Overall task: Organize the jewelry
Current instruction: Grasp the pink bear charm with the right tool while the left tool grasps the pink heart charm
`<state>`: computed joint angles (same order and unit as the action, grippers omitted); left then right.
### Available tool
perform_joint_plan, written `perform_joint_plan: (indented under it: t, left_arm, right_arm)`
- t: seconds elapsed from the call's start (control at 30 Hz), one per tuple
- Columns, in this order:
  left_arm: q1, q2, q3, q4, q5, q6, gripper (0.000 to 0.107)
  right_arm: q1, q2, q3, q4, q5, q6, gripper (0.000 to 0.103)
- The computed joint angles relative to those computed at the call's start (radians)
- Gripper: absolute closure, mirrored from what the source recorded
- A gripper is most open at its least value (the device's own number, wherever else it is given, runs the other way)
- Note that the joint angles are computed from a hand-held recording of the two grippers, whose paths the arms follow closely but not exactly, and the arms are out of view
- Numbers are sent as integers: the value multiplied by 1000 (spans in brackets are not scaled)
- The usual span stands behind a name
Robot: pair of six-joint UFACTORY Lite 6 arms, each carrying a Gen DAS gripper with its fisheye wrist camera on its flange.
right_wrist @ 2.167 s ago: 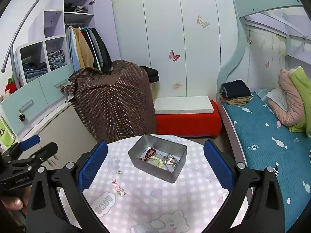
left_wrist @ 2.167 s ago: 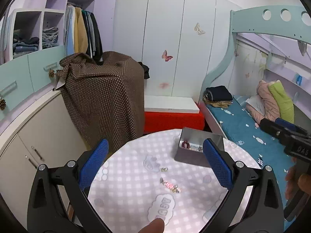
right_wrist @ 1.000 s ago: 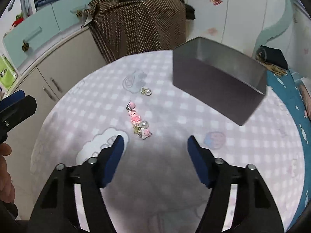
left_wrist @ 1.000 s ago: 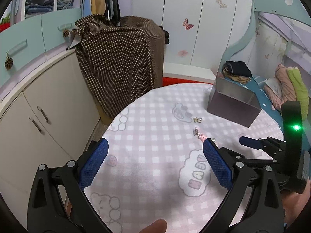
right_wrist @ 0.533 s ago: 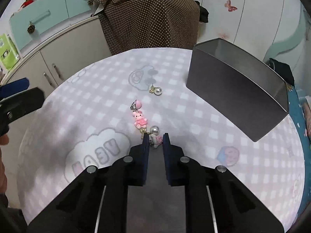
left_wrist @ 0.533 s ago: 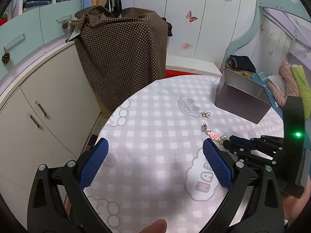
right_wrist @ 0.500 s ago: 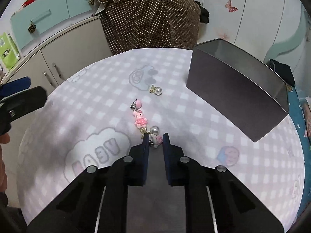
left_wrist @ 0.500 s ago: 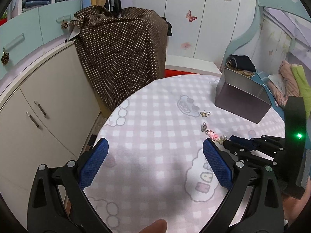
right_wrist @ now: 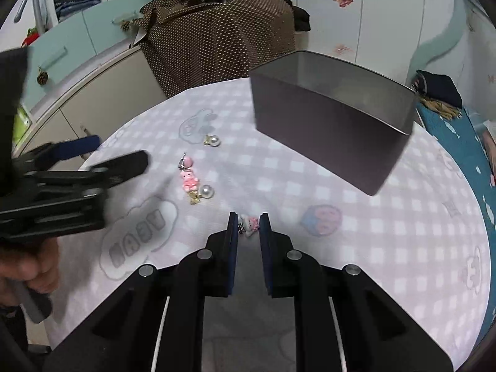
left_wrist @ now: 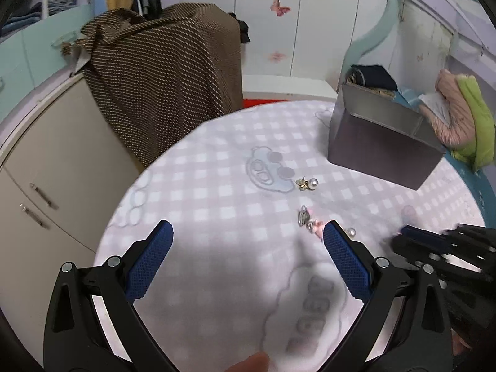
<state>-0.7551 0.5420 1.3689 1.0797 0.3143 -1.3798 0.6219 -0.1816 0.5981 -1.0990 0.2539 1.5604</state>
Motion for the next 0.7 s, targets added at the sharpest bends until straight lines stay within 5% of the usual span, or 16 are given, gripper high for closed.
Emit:
perform_joint_plan:
  t: [0.2,0.37,0.47,0.7]
  left_arm:
    - [5,167,191,-203,2,225,11]
    - [6,209,227,-289,-21,335,55]
    - [15,184,194,-382,-65,432,92]
    - [53,52,37,-625,-173,628,95]
  right_arm:
    - [-37,-43,-33,45,-19,-46,90]
    - [-49,-60,-47,30,-33,-31,91]
    - [-49,-85,-62,34,-34,-29,91]
    - [-53,-189,-92,157,-19,-151,91]
